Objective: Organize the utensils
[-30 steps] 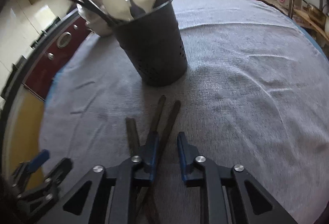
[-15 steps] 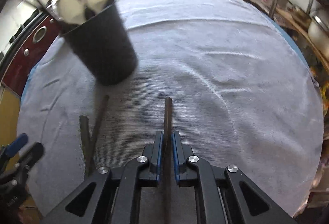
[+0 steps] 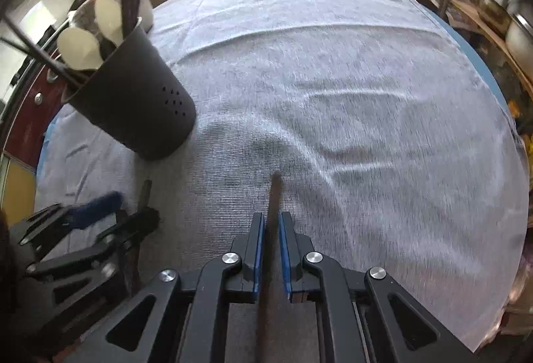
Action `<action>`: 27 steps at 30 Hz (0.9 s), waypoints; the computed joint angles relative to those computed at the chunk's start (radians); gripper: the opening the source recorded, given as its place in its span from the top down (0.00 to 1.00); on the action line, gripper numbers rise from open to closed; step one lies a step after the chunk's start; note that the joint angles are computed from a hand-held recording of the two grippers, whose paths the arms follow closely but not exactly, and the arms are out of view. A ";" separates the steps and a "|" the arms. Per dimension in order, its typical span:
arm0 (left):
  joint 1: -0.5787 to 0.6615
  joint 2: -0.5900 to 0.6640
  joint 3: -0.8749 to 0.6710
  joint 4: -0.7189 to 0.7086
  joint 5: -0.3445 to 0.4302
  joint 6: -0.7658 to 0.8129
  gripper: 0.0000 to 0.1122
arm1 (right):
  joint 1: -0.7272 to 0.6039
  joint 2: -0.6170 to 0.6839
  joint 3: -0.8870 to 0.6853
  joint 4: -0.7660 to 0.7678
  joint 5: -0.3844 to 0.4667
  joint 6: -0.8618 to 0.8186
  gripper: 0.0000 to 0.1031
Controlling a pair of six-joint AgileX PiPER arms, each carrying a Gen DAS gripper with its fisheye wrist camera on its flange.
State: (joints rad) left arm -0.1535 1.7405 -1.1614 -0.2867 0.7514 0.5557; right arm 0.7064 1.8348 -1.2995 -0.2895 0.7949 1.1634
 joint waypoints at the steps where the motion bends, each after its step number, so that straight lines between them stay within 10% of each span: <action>1: 0.000 0.001 0.000 -0.002 0.000 0.008 0.81 | 0.002 -0.015 0.023 -0.011 -0.017 0.006 0.93; 7: 0.073 -0.043 0.048 -0.162 0.003 0.145 0.95 | 0.045 -0.182 0.185 -0.124 -0.120 0.195 0.94; 16: 0.333 -0.342 0.115 -0.498 0.161 0.480 0.95 | 0.250 -0.405 0.199 -0.535 -0.012 0.540 0.94; 27: 0.514 -0.359 -0.112 -0.772 0.273 0.540 0.95 | 0.385 -0.332 0.018 -0.914 0.117 0.710 0.94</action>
State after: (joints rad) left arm 0.3606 1.3811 -1.2735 -1.0582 1.0243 1.0960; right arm 1.0919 1.5024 -1.2819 -1.2031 0.9117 1.8730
